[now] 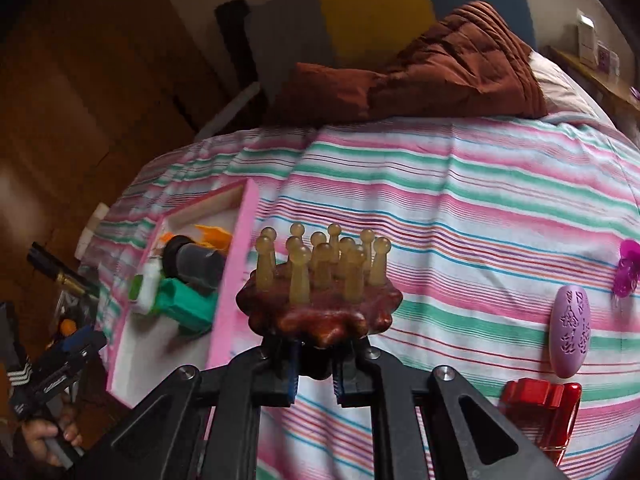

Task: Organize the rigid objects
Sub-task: 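Carry the brown peg stand into the tray and open the right tool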

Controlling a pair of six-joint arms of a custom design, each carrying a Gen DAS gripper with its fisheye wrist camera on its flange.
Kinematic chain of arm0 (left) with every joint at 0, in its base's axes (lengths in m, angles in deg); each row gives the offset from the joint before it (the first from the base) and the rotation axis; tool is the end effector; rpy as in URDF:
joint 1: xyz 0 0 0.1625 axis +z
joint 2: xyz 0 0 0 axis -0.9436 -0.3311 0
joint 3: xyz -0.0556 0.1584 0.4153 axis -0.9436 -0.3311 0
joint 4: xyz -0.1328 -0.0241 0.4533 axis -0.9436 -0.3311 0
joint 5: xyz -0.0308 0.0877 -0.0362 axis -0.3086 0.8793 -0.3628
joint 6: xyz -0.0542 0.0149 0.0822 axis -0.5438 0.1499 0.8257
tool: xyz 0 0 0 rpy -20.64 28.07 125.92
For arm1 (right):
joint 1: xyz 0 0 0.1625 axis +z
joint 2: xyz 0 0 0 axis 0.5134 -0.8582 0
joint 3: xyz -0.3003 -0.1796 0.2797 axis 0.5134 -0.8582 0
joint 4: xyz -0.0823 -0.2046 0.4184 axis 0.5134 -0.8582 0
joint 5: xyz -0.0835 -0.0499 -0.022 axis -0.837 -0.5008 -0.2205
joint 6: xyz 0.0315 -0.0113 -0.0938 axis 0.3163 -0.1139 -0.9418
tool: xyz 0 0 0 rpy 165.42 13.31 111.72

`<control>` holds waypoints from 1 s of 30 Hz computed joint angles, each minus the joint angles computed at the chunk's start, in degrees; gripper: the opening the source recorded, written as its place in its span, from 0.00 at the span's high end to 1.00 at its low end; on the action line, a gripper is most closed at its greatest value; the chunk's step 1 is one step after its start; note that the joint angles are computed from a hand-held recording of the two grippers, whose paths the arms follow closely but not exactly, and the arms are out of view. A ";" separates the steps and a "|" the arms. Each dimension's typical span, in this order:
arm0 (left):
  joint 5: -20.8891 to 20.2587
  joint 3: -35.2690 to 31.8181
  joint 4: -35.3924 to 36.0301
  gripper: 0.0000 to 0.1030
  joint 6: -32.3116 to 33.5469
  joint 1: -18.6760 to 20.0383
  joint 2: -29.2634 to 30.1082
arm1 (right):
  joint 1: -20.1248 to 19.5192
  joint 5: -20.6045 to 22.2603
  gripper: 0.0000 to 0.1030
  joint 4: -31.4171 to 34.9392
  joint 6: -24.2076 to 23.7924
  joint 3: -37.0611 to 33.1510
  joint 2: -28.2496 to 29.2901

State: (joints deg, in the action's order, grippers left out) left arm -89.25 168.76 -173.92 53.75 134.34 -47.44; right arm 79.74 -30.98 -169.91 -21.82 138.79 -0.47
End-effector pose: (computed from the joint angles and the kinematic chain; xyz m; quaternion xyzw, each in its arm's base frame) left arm 0.0694 -0.3607 0.3266 -0.0940 0.8271 -0.4089 0.3739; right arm 0.3175 -0.5429 -0.0427 0.2859 -0.9345 0.1675 0.1299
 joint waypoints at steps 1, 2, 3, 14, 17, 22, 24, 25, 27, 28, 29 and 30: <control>0.13 0.09 -0.09 0.29 -0.18 0.13 -0.32 | 1.10 0.77 0.89 0.03 -1.35 0.15 0.09; 0.25 0.17 0.11 0.29 -0.47 0.24 -0.80 | 2.07 1.82 0.89 0.38 -2.41 0.33 0.14; 0.36 0.25 0.24 0.29 -0.65 0.37 -1.31 | 3.05 2.79 0.89 0.96 -3.31 0.18 0.45; 0.10 0.61 1.05 0.29 -1.50 3.06 -5.05 | 9.84 6.37 0.89 12.14 -4.18 -8.11 11.22; -0.60 0.72 1.05 0.29 -1.72 3.57 -5.25 | 9.78 3.49 0.89 13.57 -1.28 -11.83 15.04; -1.60 0.79 0.91 0.29 -1.56 3.90 -5.00 | 9.43 -1.74 0.83 14.46 3.38 -16.13 19.22; -1.41 0.91 0.81 0.28 -1.39 3.62 -4.88 | 8.82 -0.64 0.78 13.53 3.84 -15.59 18.66; -1.22 0.96 0.80 0.27 -1.46 3.46 -4.77 | 8.65 -0.52 0.76 13.83 3.87 -15.31 18.27; -1.15 1.06 0.71 0.27 -1.53 3.23 -4.85 | 8.55 0.01 0.74 14.06 3.45 -14.75 17.70; -1.06 1.11 0.90 0.27 -1.75 3.07 -4.95 | 8.55 -0.03 0.74 13.83 3.14 -14.35 17.44; -0.87 1.16 1.32 0.27 -2.09 2.83 -5.14 | 8.62 -0.04 0.73 13.62 2.97 -13.97 17.19; -0.70 1.17 1.68 0.27 -2.36 2.66 -5.22 | 8.64 0.15 0.72 13.36 2.86 -13.54 16.86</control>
